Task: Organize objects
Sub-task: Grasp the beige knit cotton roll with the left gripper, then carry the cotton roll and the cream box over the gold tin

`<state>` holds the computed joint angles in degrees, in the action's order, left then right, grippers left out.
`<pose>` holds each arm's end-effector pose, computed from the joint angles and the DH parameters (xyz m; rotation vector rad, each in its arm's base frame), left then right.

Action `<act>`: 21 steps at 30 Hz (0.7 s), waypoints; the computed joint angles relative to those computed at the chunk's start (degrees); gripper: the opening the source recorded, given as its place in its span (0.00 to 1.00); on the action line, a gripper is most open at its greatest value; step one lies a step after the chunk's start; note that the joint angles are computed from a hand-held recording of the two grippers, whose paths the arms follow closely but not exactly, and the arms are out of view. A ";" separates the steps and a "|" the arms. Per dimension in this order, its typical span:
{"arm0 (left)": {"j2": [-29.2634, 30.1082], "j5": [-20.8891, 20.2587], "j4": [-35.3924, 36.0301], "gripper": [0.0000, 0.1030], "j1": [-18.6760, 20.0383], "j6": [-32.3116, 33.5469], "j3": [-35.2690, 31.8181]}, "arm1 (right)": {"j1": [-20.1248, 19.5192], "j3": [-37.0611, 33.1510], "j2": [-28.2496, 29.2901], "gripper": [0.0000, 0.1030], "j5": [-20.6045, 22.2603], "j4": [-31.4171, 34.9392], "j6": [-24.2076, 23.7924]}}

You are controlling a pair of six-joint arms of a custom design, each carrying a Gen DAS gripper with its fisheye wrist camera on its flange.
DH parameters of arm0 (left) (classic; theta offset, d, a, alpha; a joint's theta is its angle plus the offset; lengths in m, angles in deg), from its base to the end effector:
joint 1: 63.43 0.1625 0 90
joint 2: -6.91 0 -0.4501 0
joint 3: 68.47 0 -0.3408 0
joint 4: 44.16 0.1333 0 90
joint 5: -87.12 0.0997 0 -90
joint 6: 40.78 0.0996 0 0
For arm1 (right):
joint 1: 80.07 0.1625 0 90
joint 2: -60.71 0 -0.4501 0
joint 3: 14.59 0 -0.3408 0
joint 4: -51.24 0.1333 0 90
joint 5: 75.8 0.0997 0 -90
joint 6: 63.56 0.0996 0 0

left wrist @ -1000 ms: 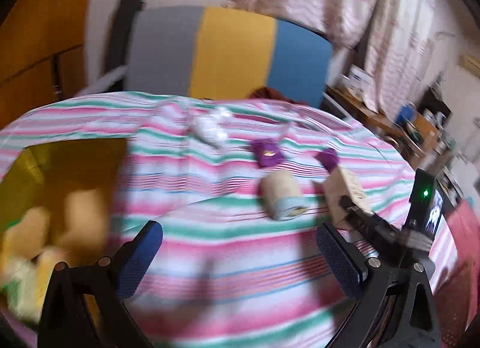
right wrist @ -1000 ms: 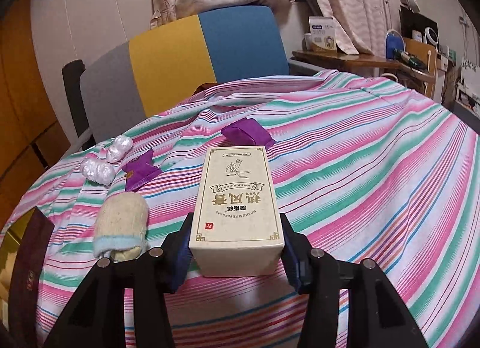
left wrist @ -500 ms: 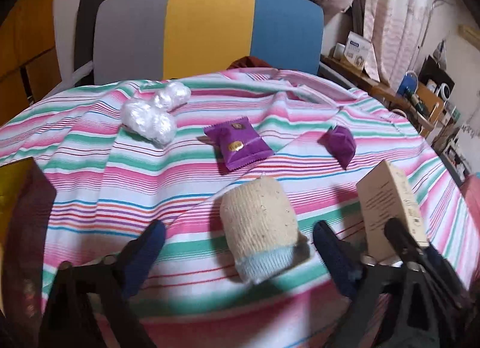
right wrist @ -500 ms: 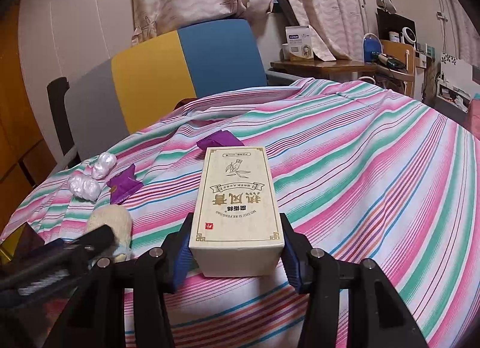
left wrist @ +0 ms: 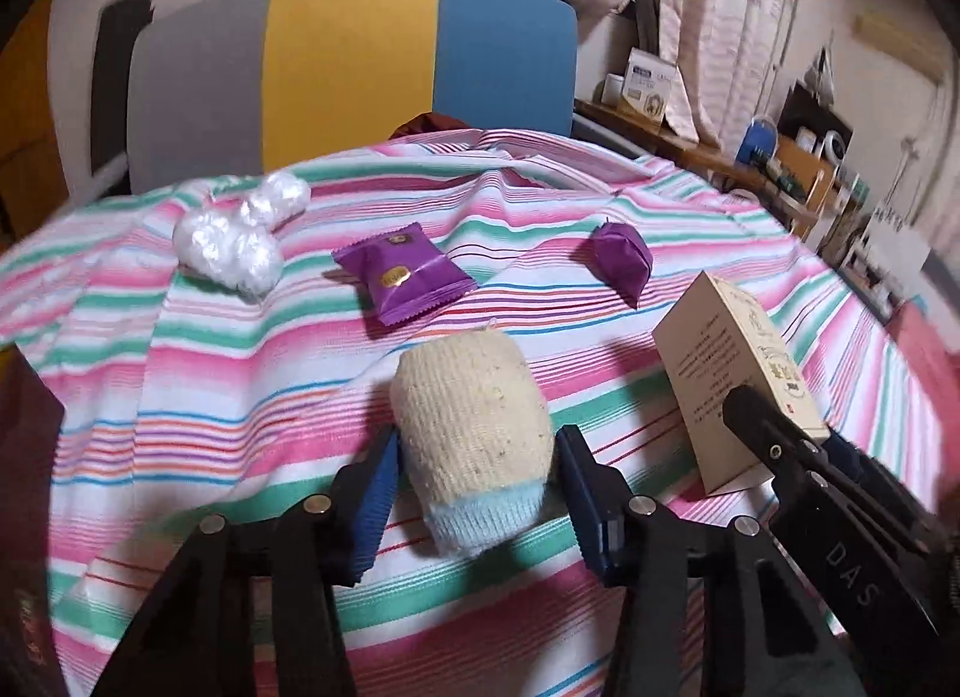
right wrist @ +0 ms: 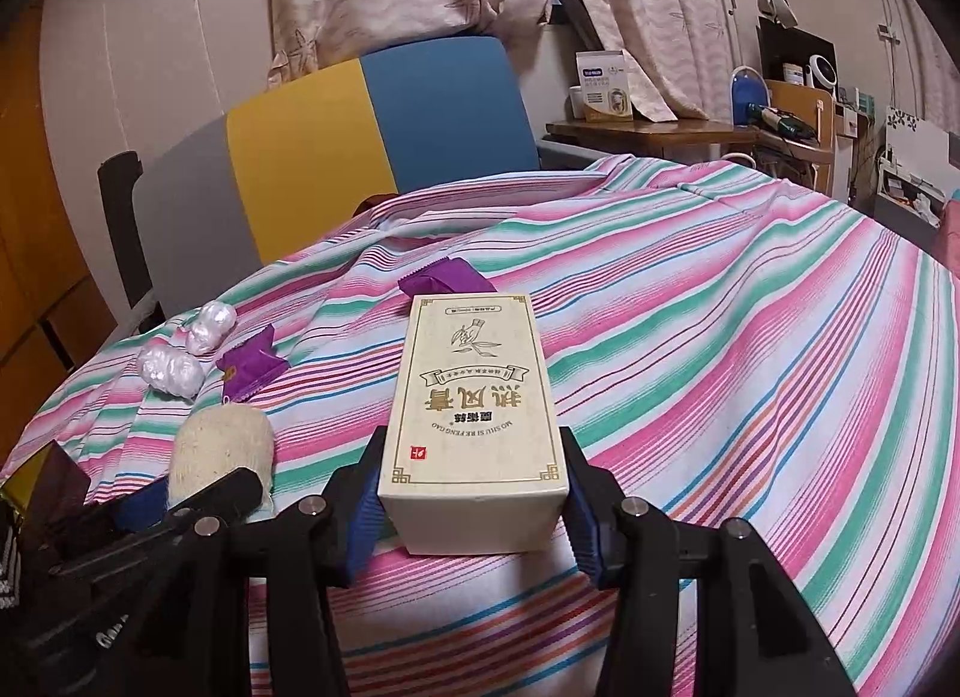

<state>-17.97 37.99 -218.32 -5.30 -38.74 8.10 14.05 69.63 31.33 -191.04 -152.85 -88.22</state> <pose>-0.2244 -0.7368 0.0744 0.4586 2.4125 -0.9211 0.1421 -0.7085 0.1443 0.2858 -2.2833 1.1861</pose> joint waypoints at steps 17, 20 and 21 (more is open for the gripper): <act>-5.42 3.38 -18.56 0.48 -1.58 1.56 15.81 | 1.86 0.78 1.59 0.50 1.87 -4.94 -10.48; -5.94 3.62 -21.93 0.48 -2.21 2.73 18.20 | 2.09 1.38 1.68 0.50 3.21 -5.74 -12.58; -5.99 3.78 -22.81 0.48 -2.44 3.26 18.80 | 2.05 1.78 1.53 0.50 4.03 -5.84 -13.14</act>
